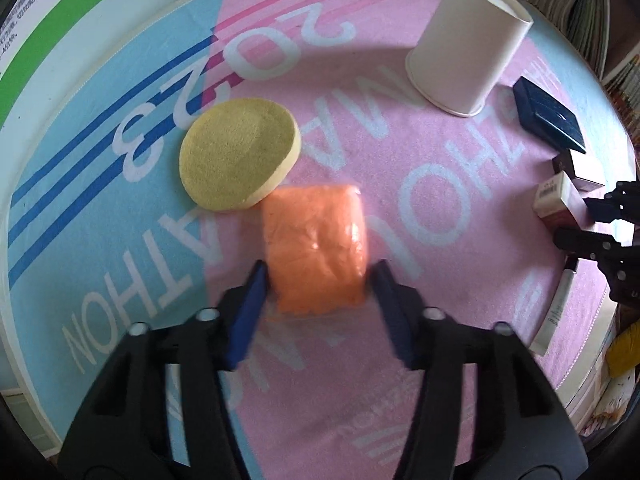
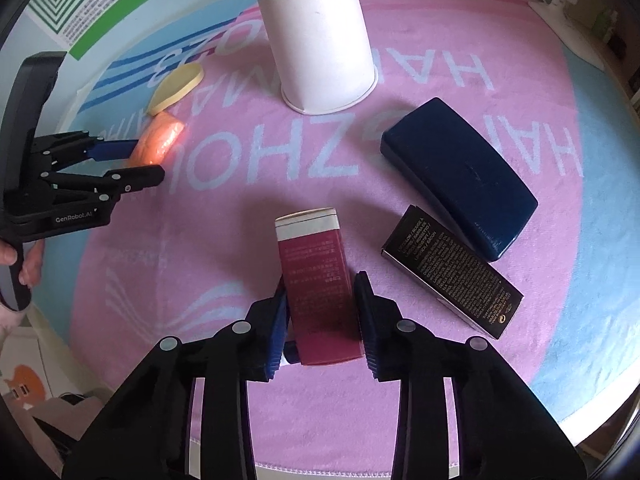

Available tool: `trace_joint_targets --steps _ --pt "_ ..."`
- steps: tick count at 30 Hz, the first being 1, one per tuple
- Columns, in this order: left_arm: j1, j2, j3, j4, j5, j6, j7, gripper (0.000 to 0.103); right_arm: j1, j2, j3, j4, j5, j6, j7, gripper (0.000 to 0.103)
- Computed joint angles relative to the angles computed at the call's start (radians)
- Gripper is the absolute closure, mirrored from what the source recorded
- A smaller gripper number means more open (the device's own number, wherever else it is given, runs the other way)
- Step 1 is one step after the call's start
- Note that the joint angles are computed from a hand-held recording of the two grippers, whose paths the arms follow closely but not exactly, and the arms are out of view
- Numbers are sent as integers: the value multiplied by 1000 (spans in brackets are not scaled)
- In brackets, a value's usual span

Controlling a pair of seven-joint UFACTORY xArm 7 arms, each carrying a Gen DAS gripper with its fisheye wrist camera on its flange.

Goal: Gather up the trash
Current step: 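Grasp the orange bag with left tool while right tool grasps the red box, then carry the orange bag with left tool while right tool carries the red box to the wastebasket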

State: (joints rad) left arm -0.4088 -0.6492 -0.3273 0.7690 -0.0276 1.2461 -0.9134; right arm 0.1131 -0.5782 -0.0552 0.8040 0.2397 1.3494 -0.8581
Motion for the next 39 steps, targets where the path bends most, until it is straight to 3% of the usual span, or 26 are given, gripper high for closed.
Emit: trace_joint_targets --steps 10,21,29,39 --pt "-24 31 -54 78 29 47 -47 58 -3 -31 -31 40 67 40 13 72" --pt "-50 124 -123 266 117 100 -45 58 -44 -95 -94 86 87 79 9 72" --pt "-114 315 -173 443 184 65 -20 58 -156 -144 -193 90 23 121 -9 71" --pt "-293 661 -185 739 314 20 64 58 -365 -163 -346 103 -81 157 -17 71"
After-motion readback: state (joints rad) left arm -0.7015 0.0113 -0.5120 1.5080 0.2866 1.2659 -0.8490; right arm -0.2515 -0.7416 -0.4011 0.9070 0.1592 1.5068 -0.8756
